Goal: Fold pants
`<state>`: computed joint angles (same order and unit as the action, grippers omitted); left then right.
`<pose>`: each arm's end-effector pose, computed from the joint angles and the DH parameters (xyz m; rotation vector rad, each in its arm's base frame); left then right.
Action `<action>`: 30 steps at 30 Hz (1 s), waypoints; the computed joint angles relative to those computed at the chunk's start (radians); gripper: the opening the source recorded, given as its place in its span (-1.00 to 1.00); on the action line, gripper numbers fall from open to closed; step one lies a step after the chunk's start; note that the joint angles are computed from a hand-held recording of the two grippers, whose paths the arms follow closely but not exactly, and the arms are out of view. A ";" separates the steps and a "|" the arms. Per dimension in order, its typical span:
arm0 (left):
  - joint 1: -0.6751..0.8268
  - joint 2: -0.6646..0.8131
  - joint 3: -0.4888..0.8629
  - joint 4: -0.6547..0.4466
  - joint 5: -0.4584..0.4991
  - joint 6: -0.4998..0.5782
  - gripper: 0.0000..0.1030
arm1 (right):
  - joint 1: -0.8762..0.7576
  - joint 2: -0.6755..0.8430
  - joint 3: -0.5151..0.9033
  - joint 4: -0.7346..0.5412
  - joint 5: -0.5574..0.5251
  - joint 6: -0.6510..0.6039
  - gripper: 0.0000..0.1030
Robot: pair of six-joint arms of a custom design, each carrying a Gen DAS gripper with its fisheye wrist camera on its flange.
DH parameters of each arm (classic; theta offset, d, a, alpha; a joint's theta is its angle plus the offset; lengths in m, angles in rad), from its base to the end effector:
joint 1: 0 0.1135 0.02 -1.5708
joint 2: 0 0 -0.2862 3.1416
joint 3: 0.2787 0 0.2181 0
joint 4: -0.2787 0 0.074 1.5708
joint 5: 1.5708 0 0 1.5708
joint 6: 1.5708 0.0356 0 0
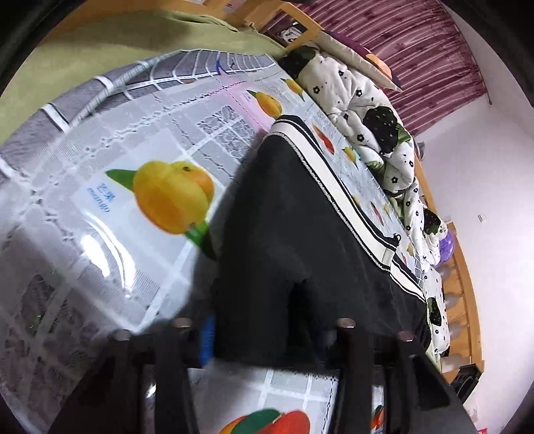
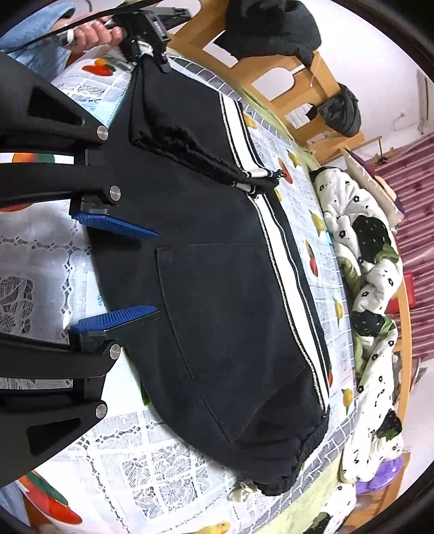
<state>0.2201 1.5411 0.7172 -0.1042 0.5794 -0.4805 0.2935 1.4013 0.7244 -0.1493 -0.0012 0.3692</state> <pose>0.2582 0.0378 0.2034 -0.6141 2.3912 -0.8323 0.2365 0.0715 0.2304 0.0910 2.4184 0.3088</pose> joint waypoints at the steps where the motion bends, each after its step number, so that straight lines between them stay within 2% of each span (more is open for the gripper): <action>1: 0.030 -0.003 -0.017 0.007 0.054 -0.006 -0.34 | 0.006 -0.014 -0.003 -0.004 0.016 -0.010 -0.17; 3: 0.097 -0.002 -0.058 0.030 0.176 -0.031 -0.39 | 0.017 -0.045 -0.018 -0.006 0.045 -0.026 -0.17; 4: 0.118 0.001 -0.078 0.040 0.213 -0.039 -0.35 | 0.021 -0.056 -0.023 -0.007 0.055 -0.033 -0.17; 7: 0.130 0.004 -0.123 0.097 0.255 -0.072 -0.35 | 0.029 -0.081 -0.040 -0.006 0.069 -0.049 -0.17; 9: 0.101 0.003 -0.123 0.111 0.216 -0.093 -0.29 | 0.027 -0.083 -0.045 -0.003 0.048 -0.054 -0.17; 13: 0.018 0.035 -0.061 0.129 0.140 -0.136 0.07 | 0.039 -0.066 -0.041 0.006 0.047 -0.061 -0.17; 15: -0.035 0.043 -0.033 0.132 0.062 -0.152 0.07 | 0.045 -0.059 -0.038 0.004 0.048 -0.060 -0.17; 17: -0.055 0.047 -0.023 0.135 0.021 -0.142 -0.06 | 0.056 -0.059 -0.040 0.002 0.056 -0.056 -0.17; 18: -0.060 0.053 -0.018 0.129 0.006 -0.125 -0.29 | 0.062 -0.061 -0.039 -0.001 0.062 -0.053 -0.17; 21: -0.003 0.059 -0.054 0.178 0.085 -0.170 -0.53 | 0.074 -0.069 -0.036 -0.011 0.088 -0.056 -0.17; 23: 0.008 0.039 -0.046 0.159 0.087 -0.176 -0.61 | 0.080 -0.072 -0.032 -0.018 0.109 -0.061 -0.17; 26: -0.079 -0.032 0.027 0.059 -0.063 -0.163 -0.65 | 0.071 -0.074 -0.023 -0.036 0.128 -0.076 -0.17; 27: -0.132 -0.054 0.082 -0.010 -0.155 -0.144 -0.65 | 0.064 -0.075 -0.015 -0.046 0.136 -0.085 -0.17; 30: -0.272 -0.087 0.213 -0.122 -0.367 -0.116 -0.67 | 0.039 -0.071 0.041 -0.099 0.177 -0.142 -0.17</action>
<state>-0.0517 1.4540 0.9302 -0.2259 0.2123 -0.5965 0.3327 1.3308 0.7657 -0.2478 0.1756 0.2270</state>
